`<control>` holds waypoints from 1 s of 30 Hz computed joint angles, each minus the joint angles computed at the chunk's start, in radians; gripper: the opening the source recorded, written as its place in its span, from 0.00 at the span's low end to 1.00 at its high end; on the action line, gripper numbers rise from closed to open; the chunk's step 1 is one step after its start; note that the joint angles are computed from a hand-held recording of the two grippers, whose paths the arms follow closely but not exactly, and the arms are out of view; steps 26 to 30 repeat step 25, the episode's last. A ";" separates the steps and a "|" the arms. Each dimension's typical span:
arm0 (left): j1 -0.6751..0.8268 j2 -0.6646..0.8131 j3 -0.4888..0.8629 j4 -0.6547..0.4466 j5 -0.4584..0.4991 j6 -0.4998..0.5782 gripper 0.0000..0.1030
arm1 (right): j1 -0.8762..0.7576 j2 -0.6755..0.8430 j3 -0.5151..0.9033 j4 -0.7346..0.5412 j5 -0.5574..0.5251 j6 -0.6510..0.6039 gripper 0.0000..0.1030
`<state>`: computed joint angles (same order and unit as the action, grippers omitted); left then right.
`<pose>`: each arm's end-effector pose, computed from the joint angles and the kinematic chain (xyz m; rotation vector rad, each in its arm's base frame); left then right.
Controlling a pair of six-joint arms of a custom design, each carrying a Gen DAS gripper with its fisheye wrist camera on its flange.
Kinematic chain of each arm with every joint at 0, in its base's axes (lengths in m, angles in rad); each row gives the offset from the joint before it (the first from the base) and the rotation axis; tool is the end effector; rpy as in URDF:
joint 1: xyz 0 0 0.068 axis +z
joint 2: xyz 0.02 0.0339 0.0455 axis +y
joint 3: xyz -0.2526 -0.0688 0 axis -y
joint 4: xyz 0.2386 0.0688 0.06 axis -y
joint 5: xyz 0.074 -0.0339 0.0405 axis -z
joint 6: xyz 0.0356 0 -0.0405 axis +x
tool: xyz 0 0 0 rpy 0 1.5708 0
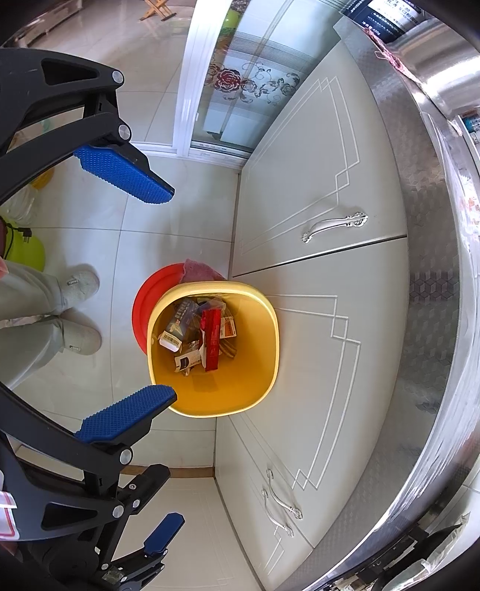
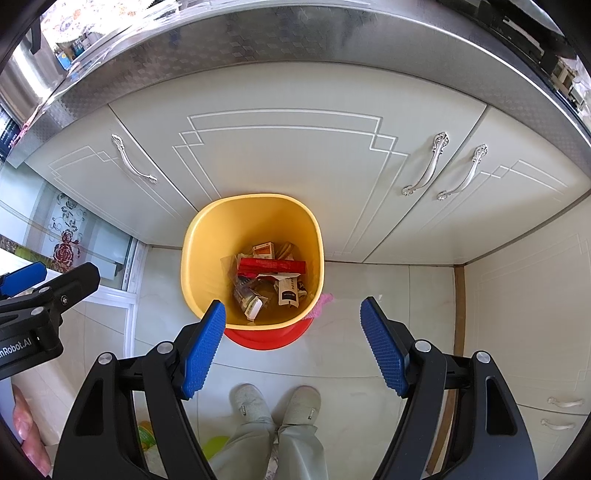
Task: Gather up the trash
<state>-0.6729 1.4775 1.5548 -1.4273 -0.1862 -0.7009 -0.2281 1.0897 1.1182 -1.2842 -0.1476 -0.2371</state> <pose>0.2024 -0.1529 0.3369 -0.0695 2.8529 0.0054 0.1704 -0.0342 0.3004 -0.0455 2.7998 0.0989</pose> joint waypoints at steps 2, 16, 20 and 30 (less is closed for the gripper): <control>0.001 0.000 -0.001 0.000 0.000 0.001 0.95 | -0.006 0.005 0.001 0.001 -0.003 -0.006 0.74; 0.006 0.002 0.000 0.004 -0.011 0.020 0.92 | -0.006 0.009 -0.004 0.010 -0.001 -0.005 0.74; 0.015 0.005 0.006 -0.001 -0.003 0.010 0.95 | 0.000 0.009 -0.008 0.012 0.001 0.002 0.74; 0.017 0.003 0.007 -0.001 0.002 0.009 0.95 | -0.002 0.012 -0.003 0.008 -0.001 0.000 0.74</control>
